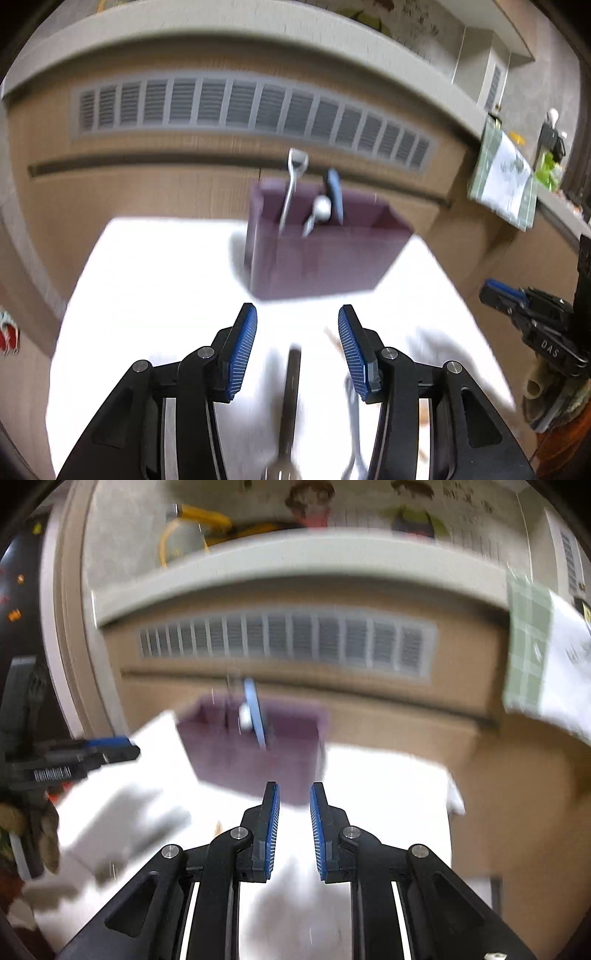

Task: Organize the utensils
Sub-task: 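Grasp the white plastic spoon with the right tool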

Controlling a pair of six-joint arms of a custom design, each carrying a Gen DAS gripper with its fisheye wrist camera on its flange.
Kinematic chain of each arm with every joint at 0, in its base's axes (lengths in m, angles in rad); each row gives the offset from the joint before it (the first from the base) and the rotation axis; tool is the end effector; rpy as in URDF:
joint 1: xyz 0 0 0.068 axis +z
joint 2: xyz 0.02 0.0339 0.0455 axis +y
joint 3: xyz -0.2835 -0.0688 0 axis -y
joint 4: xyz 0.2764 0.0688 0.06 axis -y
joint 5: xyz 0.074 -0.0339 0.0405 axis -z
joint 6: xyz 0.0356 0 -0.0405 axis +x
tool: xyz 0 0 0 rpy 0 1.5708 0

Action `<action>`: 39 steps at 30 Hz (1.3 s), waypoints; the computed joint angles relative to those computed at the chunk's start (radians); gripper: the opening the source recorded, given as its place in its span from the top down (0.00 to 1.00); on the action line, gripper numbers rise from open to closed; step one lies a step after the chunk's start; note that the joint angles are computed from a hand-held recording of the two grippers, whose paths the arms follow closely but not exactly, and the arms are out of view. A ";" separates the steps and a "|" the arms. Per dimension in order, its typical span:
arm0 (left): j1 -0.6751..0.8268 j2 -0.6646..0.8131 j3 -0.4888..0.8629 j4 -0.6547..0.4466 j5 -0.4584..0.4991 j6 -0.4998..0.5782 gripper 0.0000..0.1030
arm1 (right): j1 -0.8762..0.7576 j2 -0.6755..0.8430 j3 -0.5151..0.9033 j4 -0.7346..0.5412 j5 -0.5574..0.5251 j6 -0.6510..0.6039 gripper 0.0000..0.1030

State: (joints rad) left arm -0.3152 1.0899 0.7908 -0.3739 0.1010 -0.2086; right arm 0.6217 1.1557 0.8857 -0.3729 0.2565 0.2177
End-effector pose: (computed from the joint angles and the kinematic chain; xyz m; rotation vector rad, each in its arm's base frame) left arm 0.2425 -0.0828 0.2725 0.1760 2.2628 -0.3938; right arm 0.2287 0.1527 0.2920 -0.3011 2.1750 0.1887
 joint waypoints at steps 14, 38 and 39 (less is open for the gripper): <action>0.084 -0.180 -0.172 -0.121 0.044 -0.005 0.55 | -0.076 0.003 -0.199 -0.087 -0.140 0.278 0.75; -0.103 -0.059 -0.121 -0.133 0.011 -0.025 0.55 | 0.117 0.033 -0.147 0.093 0.124 0.241 0.71; -0.135 -0.034 -0.107 -0.135 0.007 -0.036 0.55 | 0.120 0.027 -0.154 0.099 0.131 0.238 0.71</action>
